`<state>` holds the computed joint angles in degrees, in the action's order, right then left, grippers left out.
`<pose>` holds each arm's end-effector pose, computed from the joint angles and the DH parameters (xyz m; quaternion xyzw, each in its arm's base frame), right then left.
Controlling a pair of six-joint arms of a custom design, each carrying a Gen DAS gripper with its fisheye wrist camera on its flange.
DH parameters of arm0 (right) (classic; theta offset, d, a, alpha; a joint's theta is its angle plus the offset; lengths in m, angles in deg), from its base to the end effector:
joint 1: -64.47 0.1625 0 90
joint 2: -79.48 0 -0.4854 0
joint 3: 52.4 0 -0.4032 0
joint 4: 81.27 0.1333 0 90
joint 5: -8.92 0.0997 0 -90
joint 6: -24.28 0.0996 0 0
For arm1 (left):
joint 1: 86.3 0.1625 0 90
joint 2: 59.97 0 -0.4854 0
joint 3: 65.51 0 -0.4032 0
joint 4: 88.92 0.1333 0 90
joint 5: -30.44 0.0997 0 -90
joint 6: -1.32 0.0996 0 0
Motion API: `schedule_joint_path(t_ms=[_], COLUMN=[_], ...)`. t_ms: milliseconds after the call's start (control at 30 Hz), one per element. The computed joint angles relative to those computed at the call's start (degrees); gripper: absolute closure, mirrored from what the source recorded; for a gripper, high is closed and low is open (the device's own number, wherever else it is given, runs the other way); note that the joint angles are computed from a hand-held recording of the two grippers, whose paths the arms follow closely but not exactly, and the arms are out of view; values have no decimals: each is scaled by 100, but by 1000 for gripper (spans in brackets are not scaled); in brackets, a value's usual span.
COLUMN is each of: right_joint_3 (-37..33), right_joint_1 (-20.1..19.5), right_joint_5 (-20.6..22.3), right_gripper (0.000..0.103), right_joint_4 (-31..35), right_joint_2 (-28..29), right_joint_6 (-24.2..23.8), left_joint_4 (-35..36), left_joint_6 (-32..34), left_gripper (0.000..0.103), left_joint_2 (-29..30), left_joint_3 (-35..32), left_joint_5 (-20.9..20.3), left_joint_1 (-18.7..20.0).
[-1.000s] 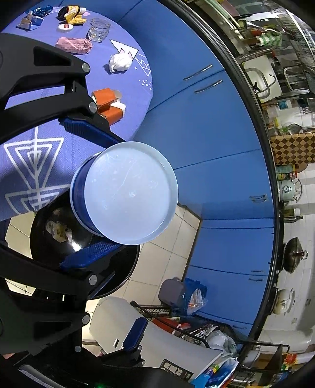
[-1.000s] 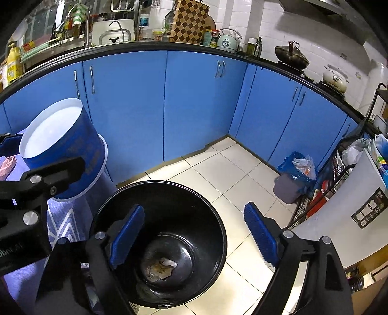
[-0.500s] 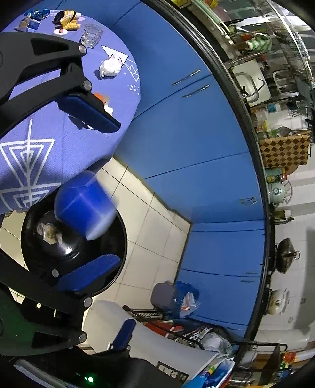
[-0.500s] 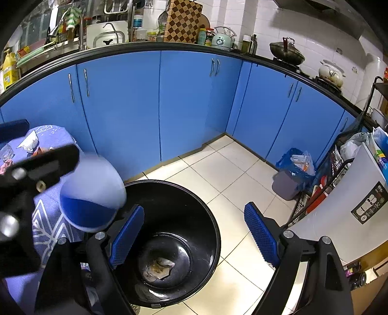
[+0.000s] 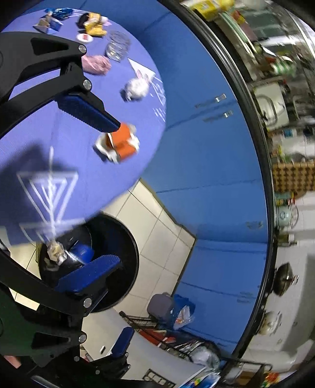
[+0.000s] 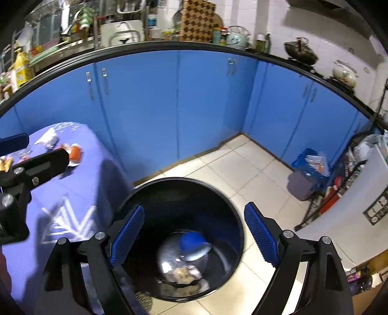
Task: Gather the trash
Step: 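Open the left tool to drop the blue cup into the bin, then grasp the cardboard box with the left tool while the right grasps the pink cloth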
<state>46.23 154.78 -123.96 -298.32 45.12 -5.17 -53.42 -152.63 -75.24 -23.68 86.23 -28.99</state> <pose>0.0692 -0.6859 0.1285 0.0200 -0.8168 0.3907 0.4240 -0.2616 -0.7582 -0.0094 0.3930 0.8431 -0.2469 0.2716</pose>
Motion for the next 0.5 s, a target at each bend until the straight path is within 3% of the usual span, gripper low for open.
schedule_joint_path(t_ms=[500], right_joint_3=[-978], right_joint_1=[602], right_joint_5=[600], right_gripper=[20], right_joint_4=[1665], right_joint_2=[700], right_joint_6=[61], left_joint_4=[-909], left_joint_6=[250], left_gripper=[4], left_joint_2=[-1281], left_joint_3=[1045], left_joint_5=[-799], left_joint_1=[781])
